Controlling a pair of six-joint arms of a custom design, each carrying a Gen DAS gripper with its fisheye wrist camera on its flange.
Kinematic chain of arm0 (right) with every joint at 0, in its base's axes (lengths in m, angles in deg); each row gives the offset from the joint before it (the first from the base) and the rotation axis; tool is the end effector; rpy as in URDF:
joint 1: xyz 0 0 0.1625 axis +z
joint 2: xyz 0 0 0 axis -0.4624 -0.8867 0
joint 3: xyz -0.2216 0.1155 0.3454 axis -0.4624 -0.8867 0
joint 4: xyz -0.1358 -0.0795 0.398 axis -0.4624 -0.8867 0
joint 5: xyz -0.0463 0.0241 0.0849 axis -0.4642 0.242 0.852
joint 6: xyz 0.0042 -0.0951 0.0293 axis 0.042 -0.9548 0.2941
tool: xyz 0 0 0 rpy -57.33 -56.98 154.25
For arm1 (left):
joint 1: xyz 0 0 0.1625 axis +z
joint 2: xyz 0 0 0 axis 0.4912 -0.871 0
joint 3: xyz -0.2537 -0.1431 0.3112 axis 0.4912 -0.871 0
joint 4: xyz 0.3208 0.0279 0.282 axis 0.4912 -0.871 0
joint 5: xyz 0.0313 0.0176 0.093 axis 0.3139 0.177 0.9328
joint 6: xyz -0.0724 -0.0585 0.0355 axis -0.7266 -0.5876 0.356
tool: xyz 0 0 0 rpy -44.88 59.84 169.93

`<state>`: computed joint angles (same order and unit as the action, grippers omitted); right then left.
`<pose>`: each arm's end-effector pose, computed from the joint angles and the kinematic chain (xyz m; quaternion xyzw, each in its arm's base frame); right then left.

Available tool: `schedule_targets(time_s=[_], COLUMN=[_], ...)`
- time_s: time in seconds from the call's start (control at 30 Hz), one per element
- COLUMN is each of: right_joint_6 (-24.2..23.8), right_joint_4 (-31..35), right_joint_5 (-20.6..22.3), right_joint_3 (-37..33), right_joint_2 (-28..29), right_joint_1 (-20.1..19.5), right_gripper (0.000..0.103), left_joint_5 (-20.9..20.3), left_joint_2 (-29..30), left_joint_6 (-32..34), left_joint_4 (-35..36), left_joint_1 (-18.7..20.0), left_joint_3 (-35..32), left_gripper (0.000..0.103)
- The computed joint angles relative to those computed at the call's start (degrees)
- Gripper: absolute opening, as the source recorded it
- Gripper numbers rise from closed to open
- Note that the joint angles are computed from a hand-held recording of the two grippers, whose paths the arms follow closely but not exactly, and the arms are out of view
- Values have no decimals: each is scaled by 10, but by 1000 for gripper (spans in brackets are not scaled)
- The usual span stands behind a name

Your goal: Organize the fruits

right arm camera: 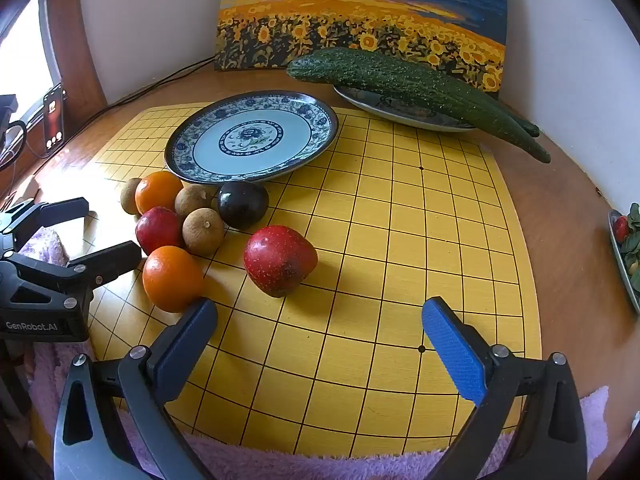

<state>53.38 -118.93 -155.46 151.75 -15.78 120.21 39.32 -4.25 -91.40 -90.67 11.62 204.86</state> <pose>0.1046 -0.4898 0.2206 0.1998 -0.8835 0.2570 0.3367 -0.2737 -0.5135 0.0630 0.2220 0.8853 -0.2398 0.3309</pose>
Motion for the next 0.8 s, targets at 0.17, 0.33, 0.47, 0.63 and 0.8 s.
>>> schedule_targets(time_s=[0.17,0.33,0.47,0.63,0.8], right_joint_6=[-1,1,1,1,1], right_joint_4=[-1,5,4,4,4], right_joint_5=[-2,-1,-1,-1,-1], right_joint_3=[1,-1,-1,-1,-1], right_joint_2=[0,-1,-1,-1,-1], right_joint_1=[1,0,0,0,0], right_gripper=[103,103,103,103,103], left_joint_5=[-1,-1,-1,-1,0], left_joint_2=[0,0,0,0,0], left_joint_6=[-1,-2,-2,-1,-2], left_joint_4=[2,3,3,3,2], left_joint_1=[0,0,0,0,0], left_joint_3=[0,-1,-1,-1,-1], left_gripper=[103,103,103,103,103])
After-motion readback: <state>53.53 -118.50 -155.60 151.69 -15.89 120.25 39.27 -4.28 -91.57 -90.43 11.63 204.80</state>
